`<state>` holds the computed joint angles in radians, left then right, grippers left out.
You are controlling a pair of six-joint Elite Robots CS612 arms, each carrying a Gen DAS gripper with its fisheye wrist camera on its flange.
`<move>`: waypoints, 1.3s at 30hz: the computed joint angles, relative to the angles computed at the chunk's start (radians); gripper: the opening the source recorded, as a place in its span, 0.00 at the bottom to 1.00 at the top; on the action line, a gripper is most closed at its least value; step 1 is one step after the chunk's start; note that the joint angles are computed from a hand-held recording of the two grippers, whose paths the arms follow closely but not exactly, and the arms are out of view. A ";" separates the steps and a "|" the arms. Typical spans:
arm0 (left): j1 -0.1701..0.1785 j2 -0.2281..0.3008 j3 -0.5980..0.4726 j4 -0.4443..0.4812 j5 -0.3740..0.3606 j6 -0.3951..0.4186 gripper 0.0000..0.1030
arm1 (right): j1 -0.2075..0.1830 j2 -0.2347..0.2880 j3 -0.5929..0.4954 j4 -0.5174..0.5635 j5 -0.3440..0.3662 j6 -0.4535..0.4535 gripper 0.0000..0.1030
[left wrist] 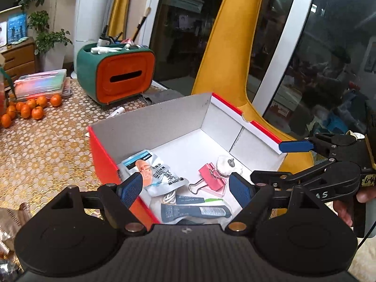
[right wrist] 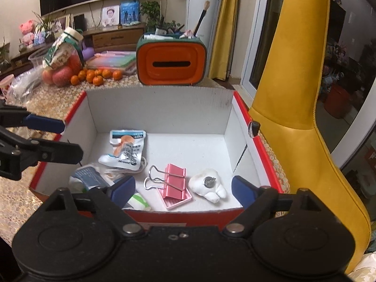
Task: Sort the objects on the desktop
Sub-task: 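Withdraw both tools from the box back toward the pile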
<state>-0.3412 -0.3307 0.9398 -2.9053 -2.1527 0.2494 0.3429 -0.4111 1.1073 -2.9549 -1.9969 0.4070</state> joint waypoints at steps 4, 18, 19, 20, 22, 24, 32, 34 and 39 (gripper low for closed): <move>0.012 -0.021 0.046 -0.047 -0.003 -0.018 0.86 | 0.010 -0.011 0.016 -0.030 -0.016 0.002 0.93; 0.070 -0.079 0.200 -0.209 -0.024 -0.098 1.00 | 0.070 -0.005 -0.018 -0.077 -0.040 -0.064 0.96; 0.075 -0.081 0.210 -0.223 -0.027 -0.105 1.00 | 0.074 -0.001 -0.026 -0.076 -0.039 -0.068 0.96; 0.081 -0.083 0.218 -0.235 -0.035 -0.113 1.00 | 0.078 0.002 -0.036 -0.074 -0.037 -0.071 0.96; 0.093 -0.087 0.233 -0.252 -0.045 -0.126 1.00 | 0.085 0.010 -0.055 -0.066 -0.028 -0.072 0.96; 0.104 -0.092 0.248 -0.262 -0.047 -0.124 1.00 | 0.092 0.018 -0.074 -0.056 -0.025 -0.070 0.96; 0.145 -0.101 0.288 -0.297 -0.013 -0.134 1.00 | 0.114 0.063 -0.179 -0.004 0.006 -0.079 0.96; 0.156 -0.098 0.289 -0.303 0.000 -0.132 1.00 | 0.118 0.079 -0.212 0.012 0.020 -0.084 0.96; 0.176 -0.086 0.273 -0.306 0.048 -0.132 1.00 | 0.128 0.132 -0.325 0.073 0.052 -0.107 0.96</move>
<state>-0.1650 -0.4164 1.2131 -3.2117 -2.1051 0.1174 0.4707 -0.2791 0.7826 -2.8818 -1.9449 0.2999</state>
